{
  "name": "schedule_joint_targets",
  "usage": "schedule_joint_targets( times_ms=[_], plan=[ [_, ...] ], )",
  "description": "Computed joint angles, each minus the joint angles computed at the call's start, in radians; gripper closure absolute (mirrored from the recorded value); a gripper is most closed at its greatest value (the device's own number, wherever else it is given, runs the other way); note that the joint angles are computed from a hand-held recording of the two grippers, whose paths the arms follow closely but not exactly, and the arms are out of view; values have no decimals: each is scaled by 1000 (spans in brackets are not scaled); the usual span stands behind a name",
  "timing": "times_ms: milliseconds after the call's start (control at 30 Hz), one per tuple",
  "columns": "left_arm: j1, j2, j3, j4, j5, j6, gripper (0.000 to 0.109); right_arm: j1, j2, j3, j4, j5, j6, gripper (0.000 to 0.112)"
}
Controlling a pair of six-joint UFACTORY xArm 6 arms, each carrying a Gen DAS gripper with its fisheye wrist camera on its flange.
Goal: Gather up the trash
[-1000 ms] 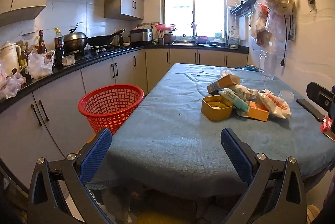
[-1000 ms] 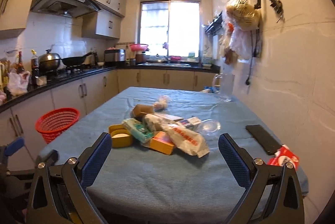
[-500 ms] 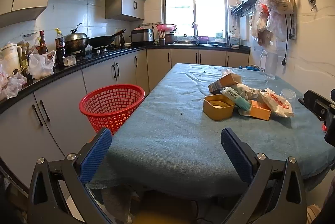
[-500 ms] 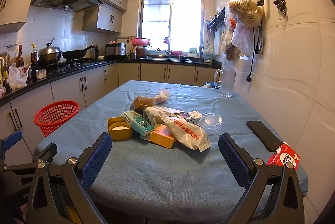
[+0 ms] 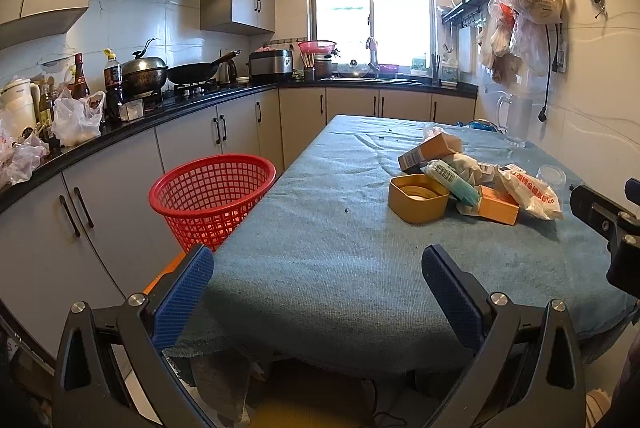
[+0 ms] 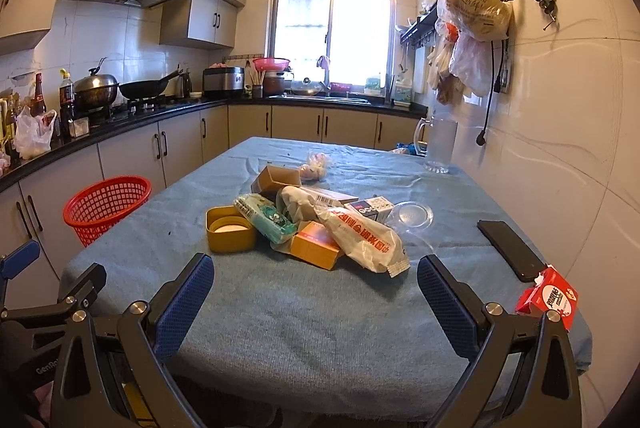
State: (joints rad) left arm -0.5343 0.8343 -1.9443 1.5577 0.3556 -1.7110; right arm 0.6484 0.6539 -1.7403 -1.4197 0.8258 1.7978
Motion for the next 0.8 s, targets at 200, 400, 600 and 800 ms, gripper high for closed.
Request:
schedule_joint_targets(
  times_ms=[200,400,600,800],
  plan=[
    [-1,19,-18,-42,-13,53,6,-5,4,-5,15,-5,-7,9],
    [-4,24,-23,-47,-23,70,6,-9,10,-11,29,-13,-11,9],
    [-2,37,-32,-104,-46,128,6,-15,12,-7,41,-22,-13,9],
    [0,75,-78,-243,-67,276,6,-32,11,1,69,-45,-21,9]
  ],
)
